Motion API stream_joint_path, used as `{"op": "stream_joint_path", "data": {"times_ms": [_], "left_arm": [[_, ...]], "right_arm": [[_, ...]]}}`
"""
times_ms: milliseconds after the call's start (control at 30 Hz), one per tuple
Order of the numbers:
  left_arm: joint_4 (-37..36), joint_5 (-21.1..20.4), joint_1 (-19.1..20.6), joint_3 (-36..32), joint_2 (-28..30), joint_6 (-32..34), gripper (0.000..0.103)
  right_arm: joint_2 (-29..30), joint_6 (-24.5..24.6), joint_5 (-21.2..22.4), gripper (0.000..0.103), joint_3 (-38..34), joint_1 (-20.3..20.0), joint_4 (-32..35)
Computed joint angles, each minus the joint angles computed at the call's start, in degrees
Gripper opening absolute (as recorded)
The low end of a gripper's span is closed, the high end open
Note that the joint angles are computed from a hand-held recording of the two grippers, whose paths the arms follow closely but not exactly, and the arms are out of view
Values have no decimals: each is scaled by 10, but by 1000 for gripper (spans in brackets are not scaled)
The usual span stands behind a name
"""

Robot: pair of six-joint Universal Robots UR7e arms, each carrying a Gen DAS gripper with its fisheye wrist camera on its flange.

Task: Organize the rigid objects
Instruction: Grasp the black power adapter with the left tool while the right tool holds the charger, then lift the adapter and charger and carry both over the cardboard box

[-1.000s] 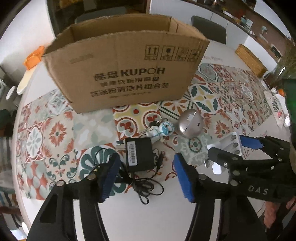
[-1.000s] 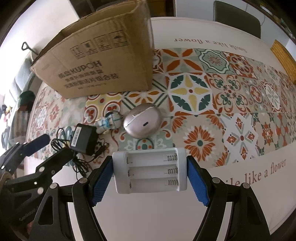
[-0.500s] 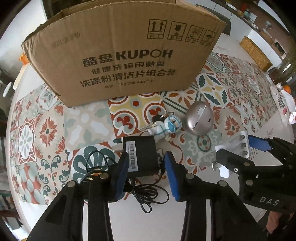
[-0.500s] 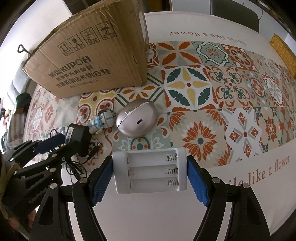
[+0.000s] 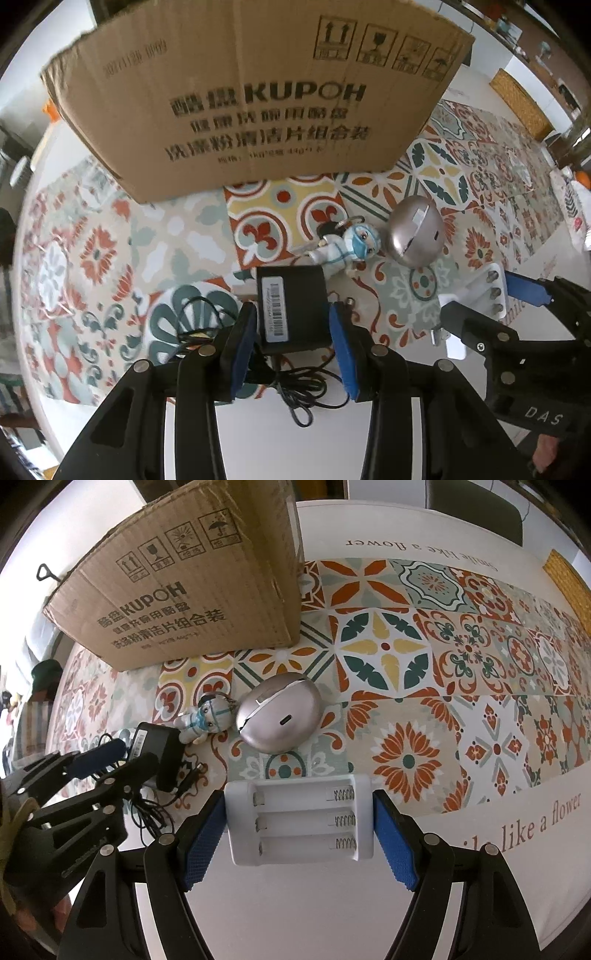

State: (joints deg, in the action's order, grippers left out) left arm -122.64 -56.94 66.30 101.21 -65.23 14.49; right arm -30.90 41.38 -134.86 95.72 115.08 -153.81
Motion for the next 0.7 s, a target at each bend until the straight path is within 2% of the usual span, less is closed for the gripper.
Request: {"op": "stream_joint_path", "data": {"times_ms": [567,700], "left_arm": [[-48,40,1,23,29,8,42],[-60,35,0,25,29,11,42]], "right_arm": [[11,9,-3,77,-15,-5,28],[16,8,-6,77,-21,-4,32]]}}
